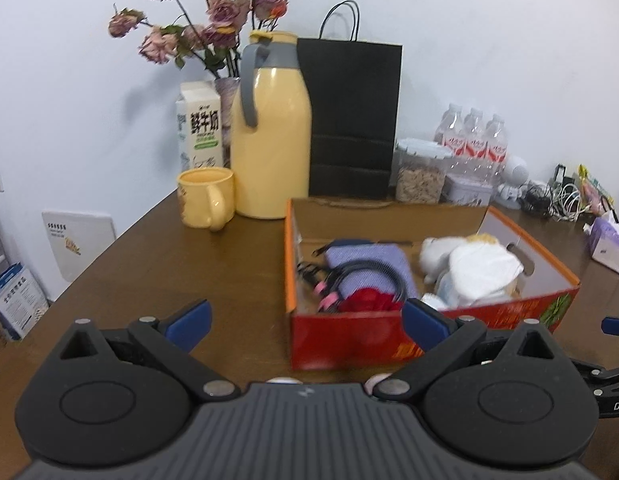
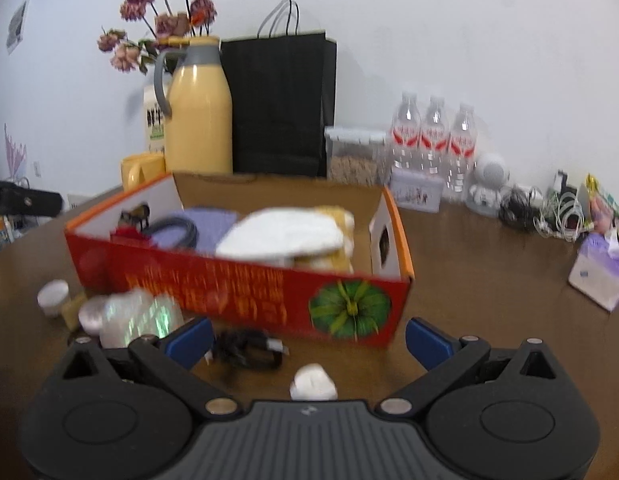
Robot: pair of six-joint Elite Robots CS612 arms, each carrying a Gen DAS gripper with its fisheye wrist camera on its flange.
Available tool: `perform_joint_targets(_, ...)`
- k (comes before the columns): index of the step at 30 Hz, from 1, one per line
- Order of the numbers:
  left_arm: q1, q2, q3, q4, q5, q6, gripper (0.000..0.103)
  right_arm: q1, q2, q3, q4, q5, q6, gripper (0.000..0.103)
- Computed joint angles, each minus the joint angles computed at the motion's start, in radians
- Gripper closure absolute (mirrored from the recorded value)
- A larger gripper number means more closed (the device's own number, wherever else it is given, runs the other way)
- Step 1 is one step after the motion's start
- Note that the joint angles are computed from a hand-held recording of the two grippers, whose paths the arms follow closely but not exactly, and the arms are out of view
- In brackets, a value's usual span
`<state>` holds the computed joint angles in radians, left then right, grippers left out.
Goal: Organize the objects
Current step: 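Lift both grippers out of the box back over the table, then grasp the small white hinged cap with the right gripper while the left gripper grasps the large white lid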
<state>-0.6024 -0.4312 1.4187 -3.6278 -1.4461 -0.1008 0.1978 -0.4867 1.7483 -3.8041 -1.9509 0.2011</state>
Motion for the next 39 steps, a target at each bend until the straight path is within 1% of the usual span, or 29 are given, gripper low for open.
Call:
perform_joint_targets(6,0.009,-0.009,0.035,0.015,0.008,0.002,0.000,-0.002,0.001,0.012,0.051,0.008,0.018,0.000)
perform_joint_targets(8,0.012,-0.009,0.041,0.024,0.012,-0.005,0.000,-0.007,0.003,0.009,0.064,0.020,0.032,0.005)
perform_joint_targets(10,0.015,-0.011,0.049,0.033,0.017,-0.012,0.000,-0.014,0.003,0.006,0.086,0.034,0.048,0.016)
perform_joint_targets(14,0.020,-0.013,0.061,0.041,0.029,-0.025,0.000,-0.025,0.009,-0.003,0.097,0.067,0.062,0.025)
perform_joint_targets(16,0.022,-0.014,0.065,0.045,0.036,-0.034,0.000,-0.029,0.011,-0.007,0.101,0.080,0.065,0.034)
perform_joint_targets(17,0.023,-0.015,0.067,0.045,0.037,-0.038,0.000,-0.030,0.013,-0.008,0.093,0.088,0.066,0.035)
perform_joint_targets(19,0.025,-0.015,0.068,0.047,0.037,-0.042,0.000,-0.031,0.015,-0.009,0.087,0.088,0.069,0.046)
perform_joint_targets(20,0.026,-0.014,0.069,0.049,0.037,-0.042,0.000,-0.032,0.015,-0.009,0.084,0.087,0.070,0.049)
perform_joint_targets(22,0.026,-0.014,0.068,0.054,0.034,-0.040,0.000,-0.033,0.016,-0.008,0.074,0.093,0.071,0.066)
perform_joint_targets(24,0.025,-0.013,0.067,0.060,0.030,-0.036,0.000,-0.033,0.017,-0.008,0.069,0.095,0.067,0.076)
perform_joint_targets(28,0.024,-0.007,0.059,0.085,0.020,-0.027,0.000,-0.031,0.018,-0.008,0.059,0.096,0.054,0.076)
perform_joint_targets(31,0.023,0.003,0.040,0.126,0.020,-0.019,0.000,-0.022,0.024,-0.010,0.032,0.061,0.043,0.076)
perform_joint_targets(33,0.020,0.011,0.023,0.154,0.034,-0.014,0.000,-0.018,0.027,-0.010,0.012,0.042,0.038,0.076)
perform_joint_targets(35,0.020,0.018,0.007,0.176,0.037,-0.010,0.002,-0.017,0.029,-0.011,0.005,0.035,0.035,0.076)
perform_joint_targets(39,0.015,0.030,-0.016,0.197,0.044,0.001,0.010,-0.015,0.029,-0.013,0.001,0.029,0.026,0.076)
